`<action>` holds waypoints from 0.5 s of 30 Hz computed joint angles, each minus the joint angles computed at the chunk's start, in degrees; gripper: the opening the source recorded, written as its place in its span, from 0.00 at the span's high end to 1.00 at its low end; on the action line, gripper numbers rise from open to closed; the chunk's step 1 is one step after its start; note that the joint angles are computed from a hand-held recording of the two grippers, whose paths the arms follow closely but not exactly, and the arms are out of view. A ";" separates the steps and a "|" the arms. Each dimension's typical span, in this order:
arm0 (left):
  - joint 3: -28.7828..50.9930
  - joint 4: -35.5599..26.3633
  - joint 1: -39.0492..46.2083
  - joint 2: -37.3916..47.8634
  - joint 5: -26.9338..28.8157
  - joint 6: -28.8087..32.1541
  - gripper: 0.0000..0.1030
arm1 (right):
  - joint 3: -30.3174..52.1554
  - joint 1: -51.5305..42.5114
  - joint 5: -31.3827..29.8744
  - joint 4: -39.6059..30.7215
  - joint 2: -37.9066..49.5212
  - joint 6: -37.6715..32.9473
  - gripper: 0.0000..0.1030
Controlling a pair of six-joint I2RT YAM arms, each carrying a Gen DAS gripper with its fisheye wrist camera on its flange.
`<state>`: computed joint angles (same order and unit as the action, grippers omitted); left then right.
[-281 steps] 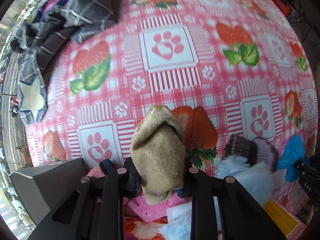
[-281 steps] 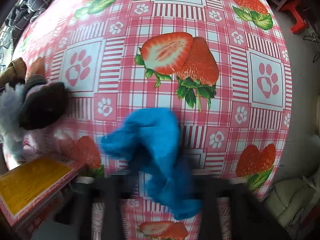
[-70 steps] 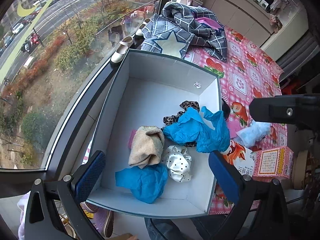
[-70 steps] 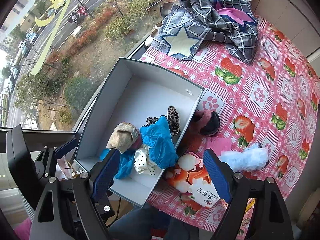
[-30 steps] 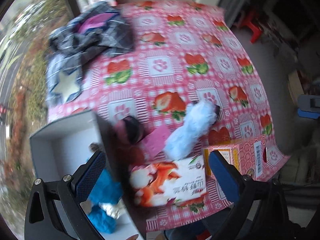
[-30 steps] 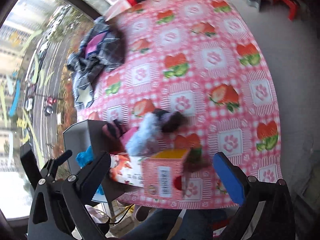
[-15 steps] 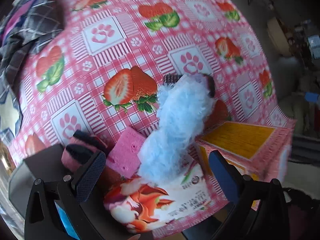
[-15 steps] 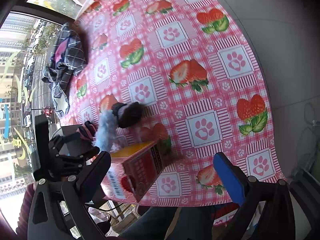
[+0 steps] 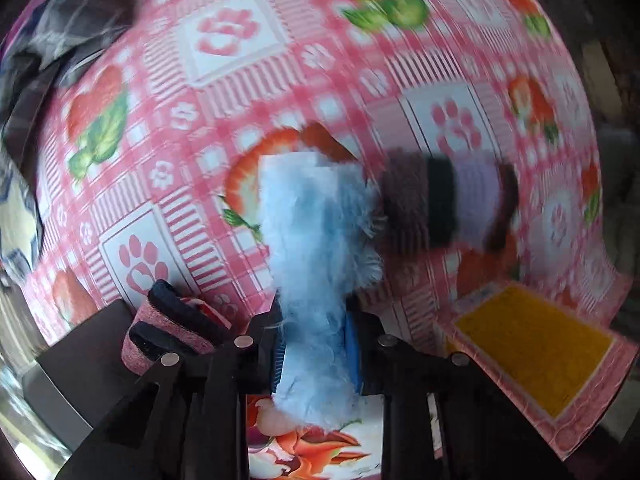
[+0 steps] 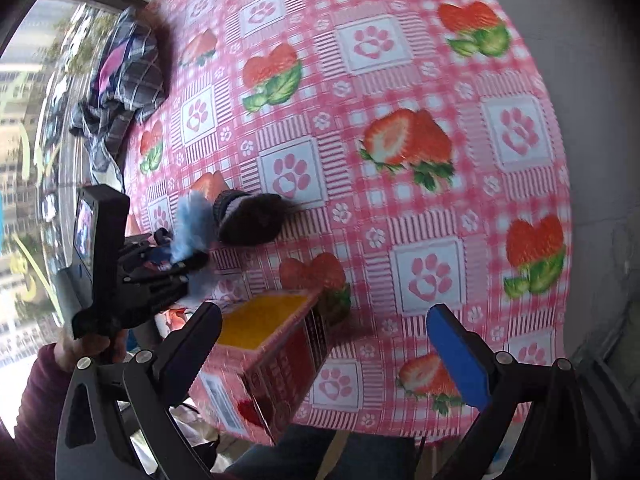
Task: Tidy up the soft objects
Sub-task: 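Grasp the light-blue fluffy toy with the left tool while the right tool grasps the striped knit cap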
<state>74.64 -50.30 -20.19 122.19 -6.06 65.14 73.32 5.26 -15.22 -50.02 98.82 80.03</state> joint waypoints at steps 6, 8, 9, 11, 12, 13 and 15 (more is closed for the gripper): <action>8.56 -5.67 3.87 0.44 7.12 -5.22 0.74 | 14.86 -2.44 -0.35 -5.22 15.13 -16.25 0.00; 11.33 -8.17 4.92 0.59 8.72 -6.55 0.74 | 21.54 -2.71 -1.57 -7.33 21.67 -22.57 0.00; 12.77 -9.77 5.51 0.56 9.86 -7.13 0.74 | 24.92 -2.67 -2.07 -8.56 24.78 -25.23 0.00; 14.33 -11.26 6.12 0.27 11.10 -7.51 0.74 | 31.15 -2.41 -2.98 -10.49 30.62 -29.97 0.00; 14.84 -12.02 6.54 0.02 11.75 -7.63 0.74 | 34.49 -2.21 -2.92 -12.00 33.44 -31.77 0.00; 15.73 -12.78 6.62 0.20 12.00 -7.92 0.74 | 38.13 -2.04 -2.91 -13.87 36.59 -33.55 0.00; 16.90 -13.86 7.45 0.47 12.61 -8.06 0.74 | 42.40 -1.78 -3.15 -15.87 40.73 -35.81 0.00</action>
